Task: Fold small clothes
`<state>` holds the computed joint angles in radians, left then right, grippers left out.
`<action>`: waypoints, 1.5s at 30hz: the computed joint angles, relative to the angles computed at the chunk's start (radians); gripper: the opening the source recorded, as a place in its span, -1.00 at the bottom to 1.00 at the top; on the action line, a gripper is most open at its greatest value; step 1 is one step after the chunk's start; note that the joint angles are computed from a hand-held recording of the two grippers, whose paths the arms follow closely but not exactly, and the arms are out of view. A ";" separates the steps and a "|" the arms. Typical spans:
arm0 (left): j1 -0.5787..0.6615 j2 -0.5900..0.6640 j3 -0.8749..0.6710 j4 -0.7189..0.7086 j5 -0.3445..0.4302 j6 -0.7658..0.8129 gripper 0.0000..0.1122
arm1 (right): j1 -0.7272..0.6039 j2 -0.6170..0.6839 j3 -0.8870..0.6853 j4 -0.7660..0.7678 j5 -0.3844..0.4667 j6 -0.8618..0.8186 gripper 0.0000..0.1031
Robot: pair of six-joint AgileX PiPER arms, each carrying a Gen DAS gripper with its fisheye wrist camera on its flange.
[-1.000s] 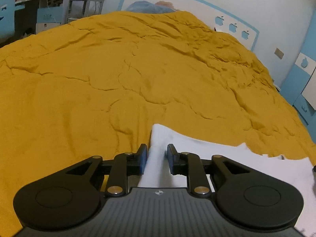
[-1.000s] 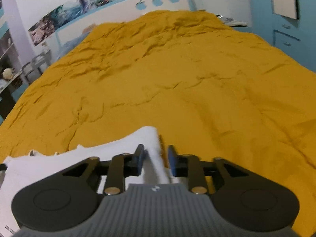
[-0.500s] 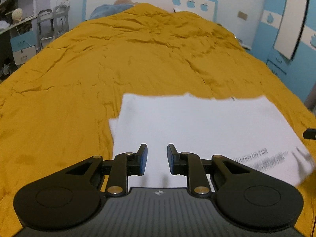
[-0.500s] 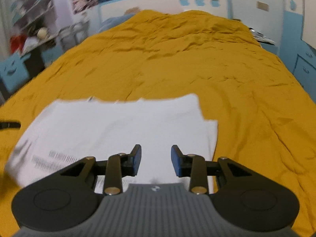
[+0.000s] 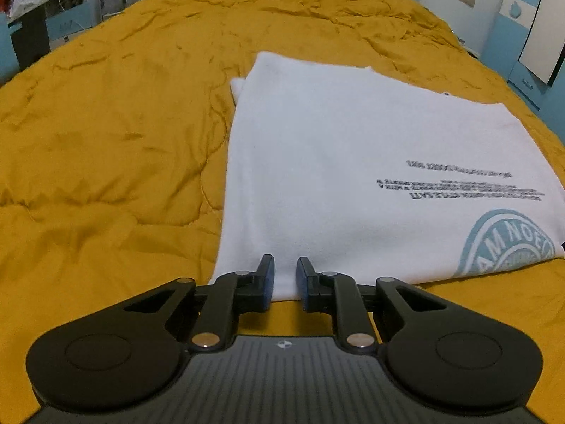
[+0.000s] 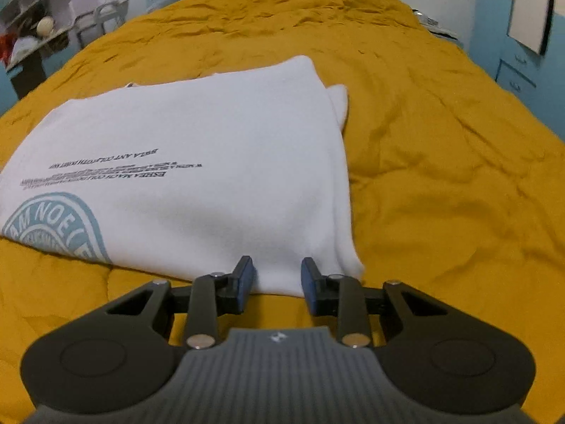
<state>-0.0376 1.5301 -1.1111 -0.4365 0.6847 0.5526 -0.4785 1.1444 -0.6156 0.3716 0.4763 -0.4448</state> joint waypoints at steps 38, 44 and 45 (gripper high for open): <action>-0.394 0.689 -0.915 0.004 0.061 -0.261 -0.62 | -0.278 0.736 -0.606 0.908 0.186 -0.457 -0.24; -0.409 0.766 -0.994 0.055 0.053 -0.309 -0.66 | -0.267 0.800 -0.644 0.983 0.211 -0.494 -0.63; -0.409 0.764 -0.994 0.059 0.054 -0.317 -0.67 | -0.261 0.801 -0.644 0.982 0.206 -0.499 -0.73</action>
<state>-0.4467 2.2942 -2.1049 -0.3772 0.7390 0.2352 -0.7395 1.9455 -1.2594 1.3537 0.6819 -0.9435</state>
